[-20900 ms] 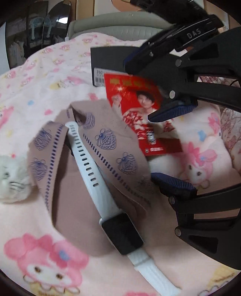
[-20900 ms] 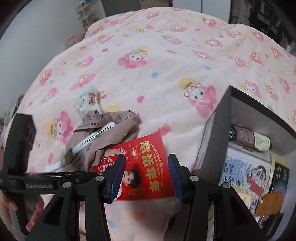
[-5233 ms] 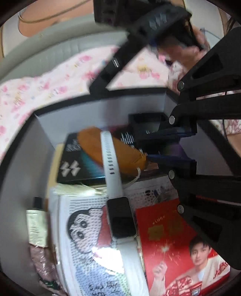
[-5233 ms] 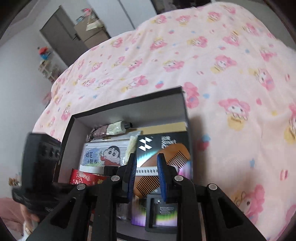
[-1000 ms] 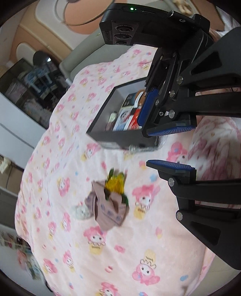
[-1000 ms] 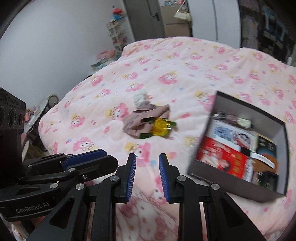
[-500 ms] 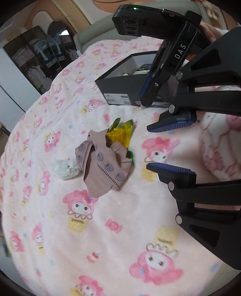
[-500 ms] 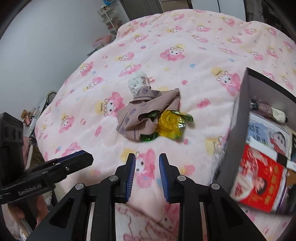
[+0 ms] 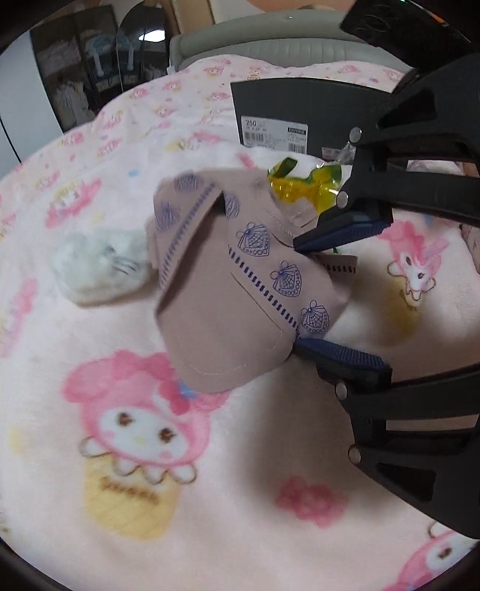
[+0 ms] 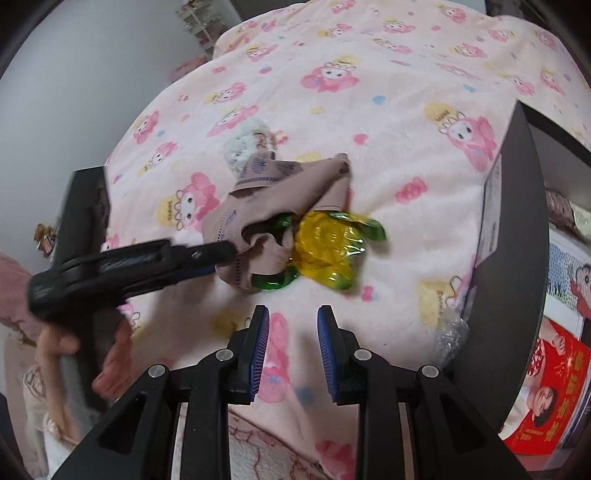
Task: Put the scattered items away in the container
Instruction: 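Close the left gripper on the beige cloth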
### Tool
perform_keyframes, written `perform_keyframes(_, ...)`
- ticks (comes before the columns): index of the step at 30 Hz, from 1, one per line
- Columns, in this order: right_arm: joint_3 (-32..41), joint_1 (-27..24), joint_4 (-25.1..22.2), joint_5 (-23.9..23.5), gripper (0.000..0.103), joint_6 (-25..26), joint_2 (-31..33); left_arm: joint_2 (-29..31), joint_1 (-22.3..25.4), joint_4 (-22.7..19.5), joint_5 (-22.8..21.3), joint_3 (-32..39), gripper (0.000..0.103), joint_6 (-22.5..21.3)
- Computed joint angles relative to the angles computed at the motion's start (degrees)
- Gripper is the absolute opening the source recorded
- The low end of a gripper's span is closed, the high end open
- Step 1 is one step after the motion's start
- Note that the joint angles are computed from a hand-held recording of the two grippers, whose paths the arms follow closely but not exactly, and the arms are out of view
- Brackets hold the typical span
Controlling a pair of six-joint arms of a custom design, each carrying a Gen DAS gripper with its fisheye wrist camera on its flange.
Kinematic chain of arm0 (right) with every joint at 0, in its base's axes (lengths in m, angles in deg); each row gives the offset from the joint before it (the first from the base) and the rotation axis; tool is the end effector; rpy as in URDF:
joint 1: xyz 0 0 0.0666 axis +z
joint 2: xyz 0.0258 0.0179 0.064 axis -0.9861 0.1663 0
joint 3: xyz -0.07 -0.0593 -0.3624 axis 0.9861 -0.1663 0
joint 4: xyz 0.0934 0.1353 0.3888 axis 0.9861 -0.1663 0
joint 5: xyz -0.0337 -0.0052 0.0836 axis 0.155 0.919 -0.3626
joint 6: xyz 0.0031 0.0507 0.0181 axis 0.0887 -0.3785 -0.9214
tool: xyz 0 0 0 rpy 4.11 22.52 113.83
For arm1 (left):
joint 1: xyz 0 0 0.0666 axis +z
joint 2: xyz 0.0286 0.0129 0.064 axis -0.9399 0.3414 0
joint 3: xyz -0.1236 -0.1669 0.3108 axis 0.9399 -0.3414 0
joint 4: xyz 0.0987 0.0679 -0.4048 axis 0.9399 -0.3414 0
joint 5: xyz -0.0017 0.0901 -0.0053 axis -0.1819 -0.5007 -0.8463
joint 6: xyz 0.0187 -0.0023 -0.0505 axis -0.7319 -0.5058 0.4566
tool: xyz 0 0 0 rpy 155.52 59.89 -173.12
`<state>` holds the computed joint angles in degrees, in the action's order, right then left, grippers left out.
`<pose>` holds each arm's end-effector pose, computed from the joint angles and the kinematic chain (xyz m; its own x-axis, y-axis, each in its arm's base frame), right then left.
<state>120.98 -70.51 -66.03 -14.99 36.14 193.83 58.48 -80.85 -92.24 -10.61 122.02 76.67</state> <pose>0.6164 0.1217 0.3377 -0.8963 -0.2407 -0.3724 -0.3745 0.8607 0.3450 0.6269 -0.1329 0.2759 -0.8478 -0.5150 -0.1269 -0.3674 0.7427 -0.5599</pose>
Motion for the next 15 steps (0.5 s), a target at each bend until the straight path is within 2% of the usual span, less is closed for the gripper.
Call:
perform_keyframes(2,0.0,0.0,-0.3,0.2,0.024,-0.2,0.2,-1.5,0.1,2.5,1.0,-2.1,0.003,0.5)
perform_keyframes(5,0.0,0.3,-0.5,-0.2,0.024,-0.6,0.2,-5.0,-0.1,5.5,2.3,-6.0,0.003,2.0)
perform_keyframes(8,-0.1,0.6,0.4,-1.0,0.024,-1.4,-0.3,-8.2,-1.3,8.2,5.7,-9.2,0.003,2.5)
perform_keyframes(13,-1.1,0.5,1.2,-1.9,0.026,-3.0,-1.5,-11.8,-4.0,9.3,8.4,-10.5,0.003,0.4)
perform_keyframes(15,-1.3,0.6,0.5,-1.9,0.028,-2.9,-1.7,-12.7,-4.4,7.7,7.6,-10.8,0.006,-0.4)
